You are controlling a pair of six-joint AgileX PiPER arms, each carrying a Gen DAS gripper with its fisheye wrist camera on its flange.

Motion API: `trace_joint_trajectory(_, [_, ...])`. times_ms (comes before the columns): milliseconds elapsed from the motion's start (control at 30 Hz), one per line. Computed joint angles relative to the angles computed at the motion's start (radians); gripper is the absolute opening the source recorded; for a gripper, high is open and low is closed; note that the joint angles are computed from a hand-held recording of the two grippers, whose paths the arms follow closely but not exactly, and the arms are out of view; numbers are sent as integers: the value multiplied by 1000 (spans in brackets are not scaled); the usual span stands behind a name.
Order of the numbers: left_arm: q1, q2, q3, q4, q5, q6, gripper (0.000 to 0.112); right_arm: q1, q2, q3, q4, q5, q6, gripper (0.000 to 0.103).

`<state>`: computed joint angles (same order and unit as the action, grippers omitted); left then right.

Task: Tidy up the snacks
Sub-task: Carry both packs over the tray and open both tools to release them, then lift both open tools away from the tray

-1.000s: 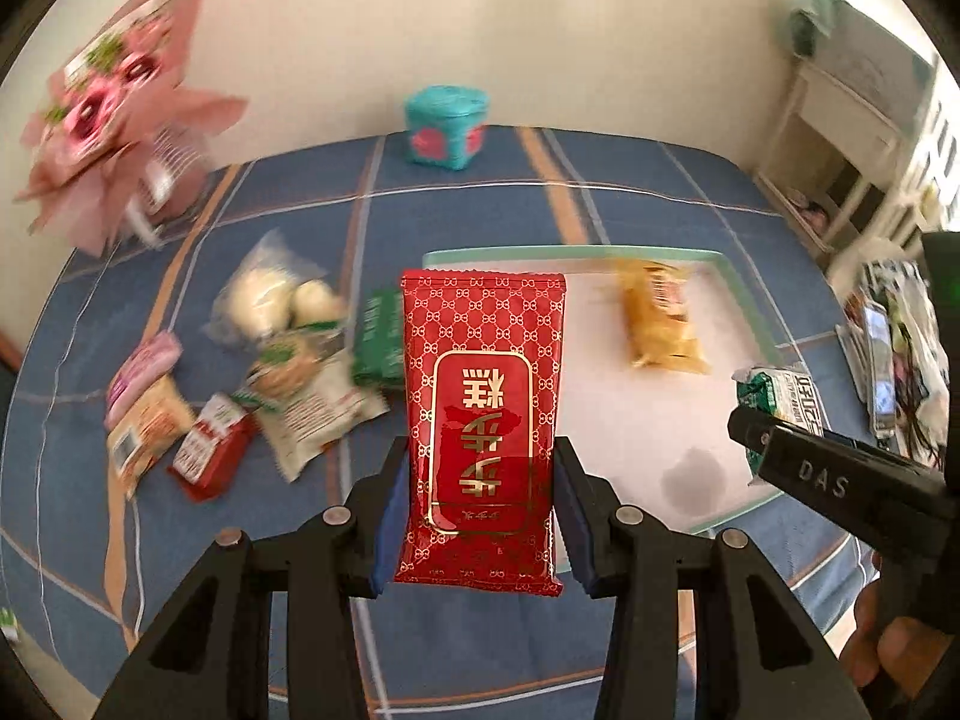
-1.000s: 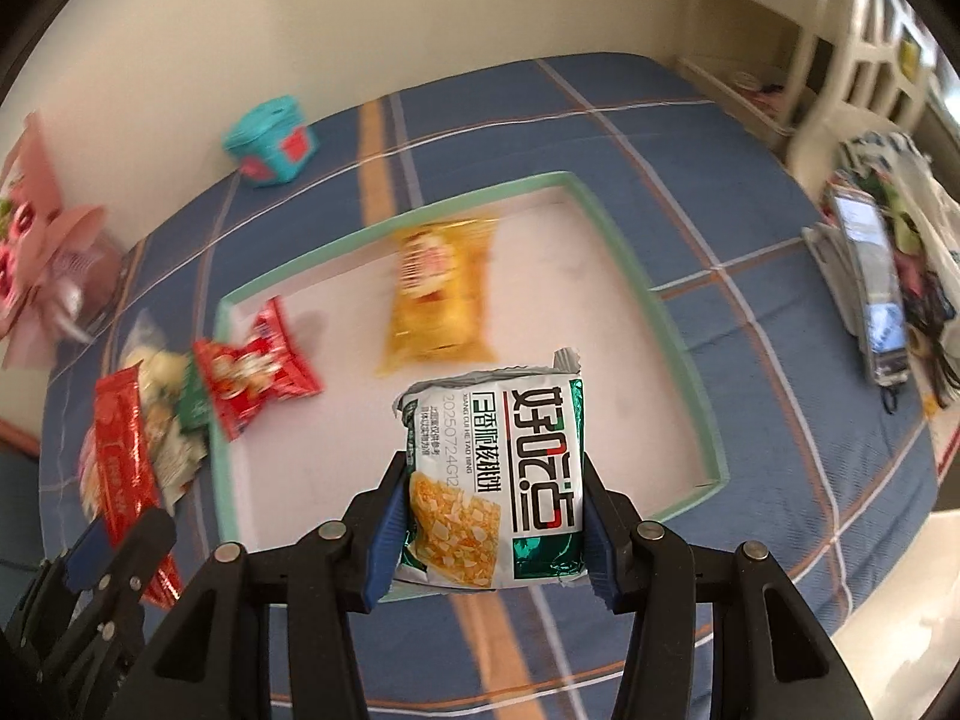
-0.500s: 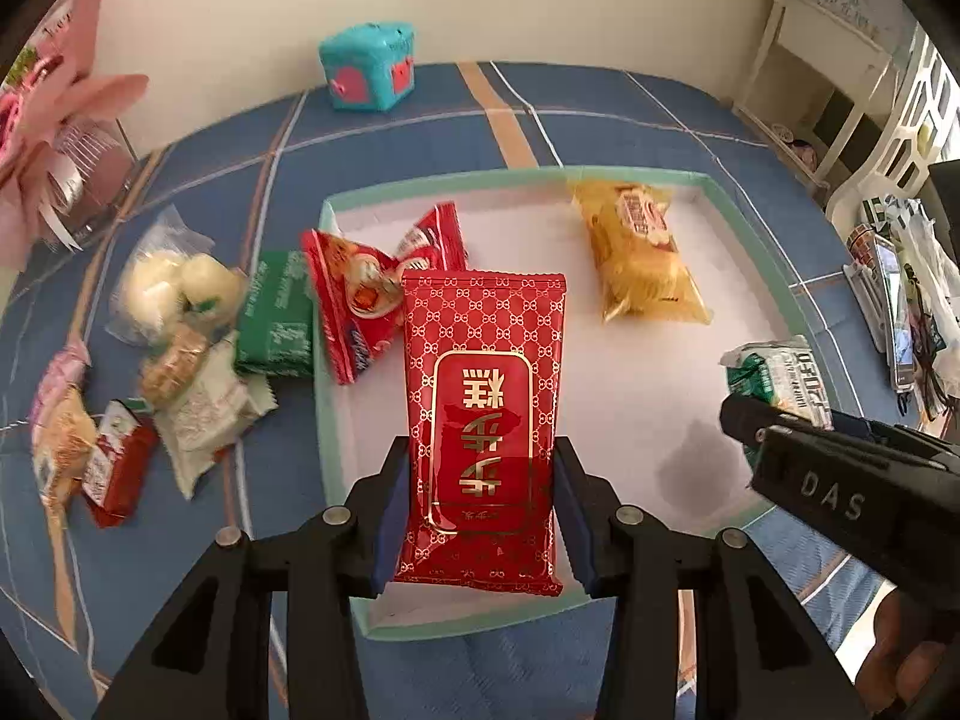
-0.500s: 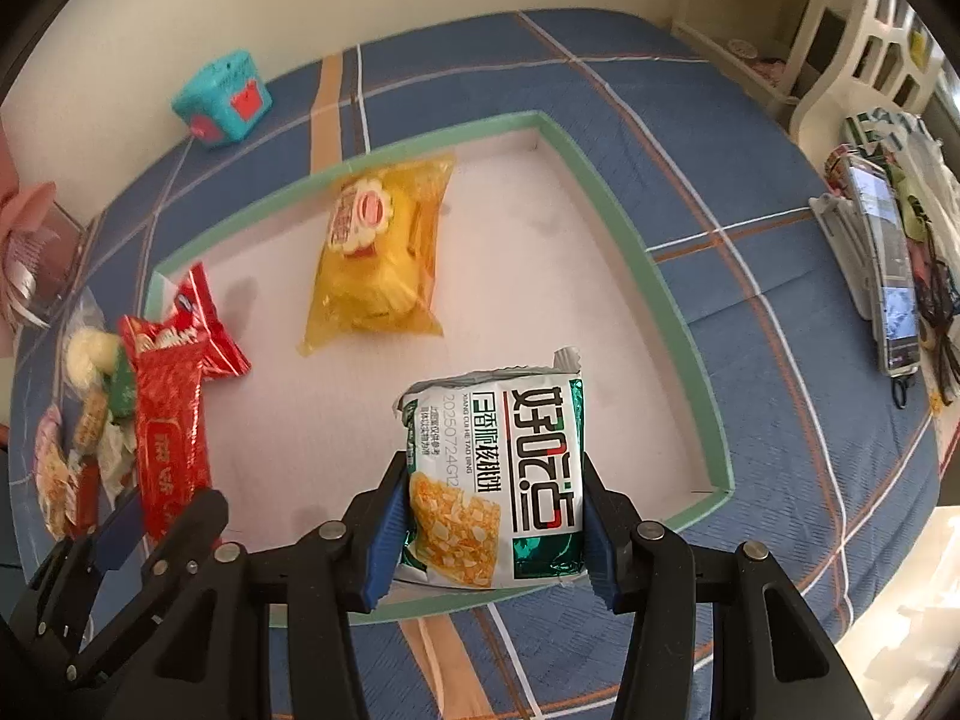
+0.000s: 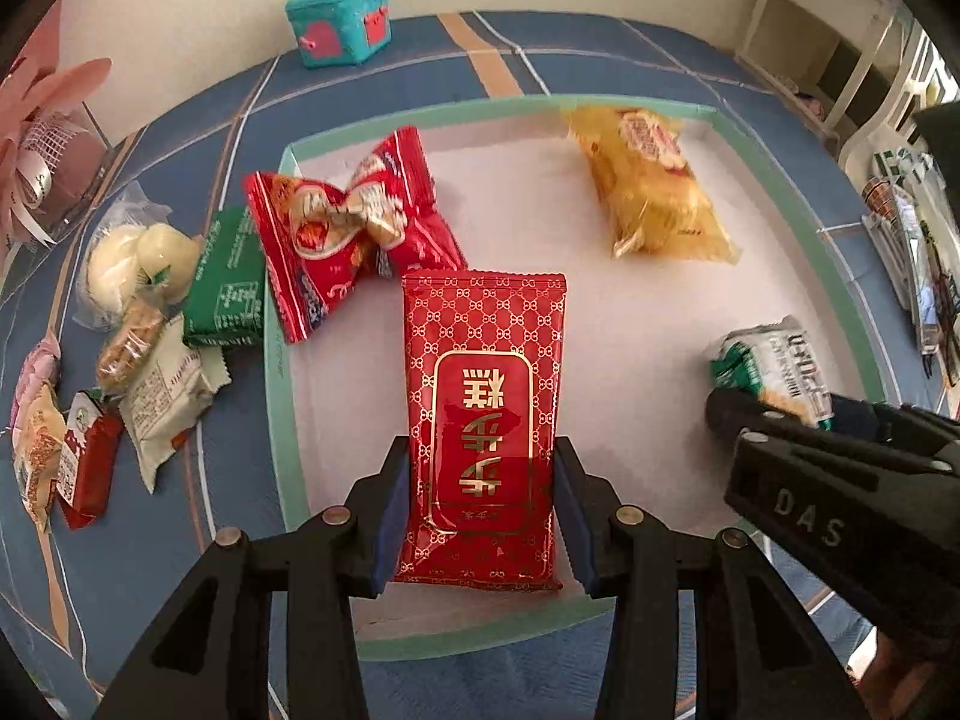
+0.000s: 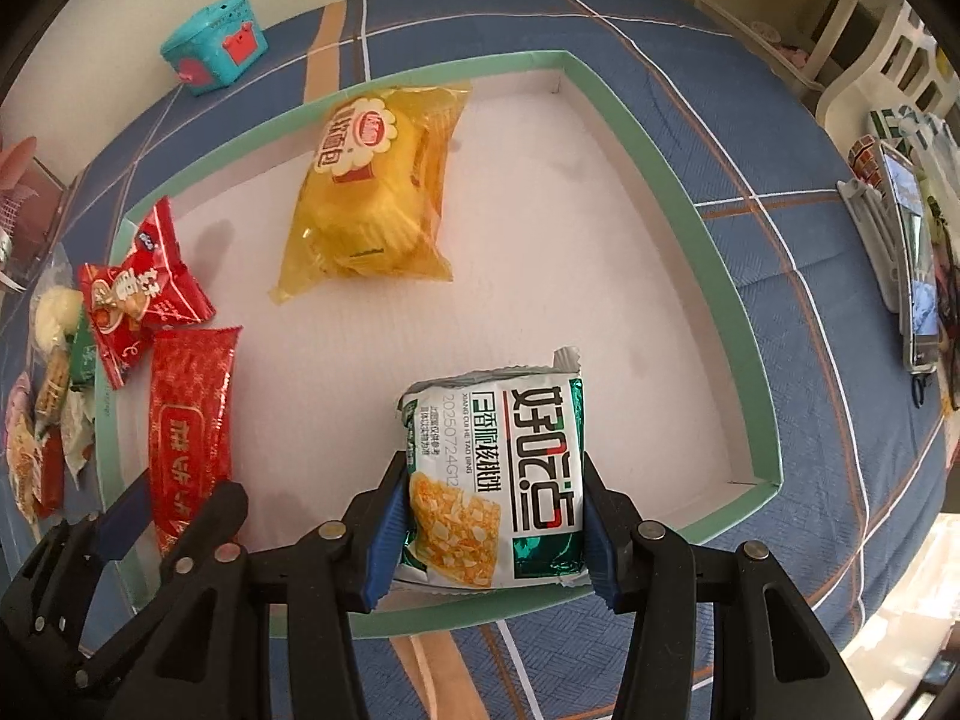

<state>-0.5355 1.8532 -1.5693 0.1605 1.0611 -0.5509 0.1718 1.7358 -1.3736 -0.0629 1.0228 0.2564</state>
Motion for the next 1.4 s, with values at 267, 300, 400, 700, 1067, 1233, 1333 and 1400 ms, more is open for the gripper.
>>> trace_joint_trajectory(267, [0,26,-30,-12,14,9,54,14,5,-4,-17,-1,9,63])
trace_joint_trajectory(300, [4,19,-28,-16,17,11,56,18,7,-4,-16,-1,4,65])
trace_joint_trajectory(400, [-3,23,-45,-7,33,11,60,28,13,-17,-7,4,7,69])
trace_joint_trajectory(700, [-8,4,-102,23,69,3,79,36,-24,-30,-58,-6,62,82])
trace_joint_trajectory(1067, [20,-58,-70,107,85,-109,100,40,-105,-50,-82,-18,45,103])
trace_joint_trajectory(1233, [85,-91,-15,109,98,-171,100,51,-116,-28,-71,-61,28,103])
trace_joint_trajectory(1333, [124,-148,38,108,87,-210,100,79,-118,-22,-102,-69,32,103])
trace_joint_trajectory(1400, [142,-166,48,117,92,-223,100,92,-120,-14,-104,-83,24,103])
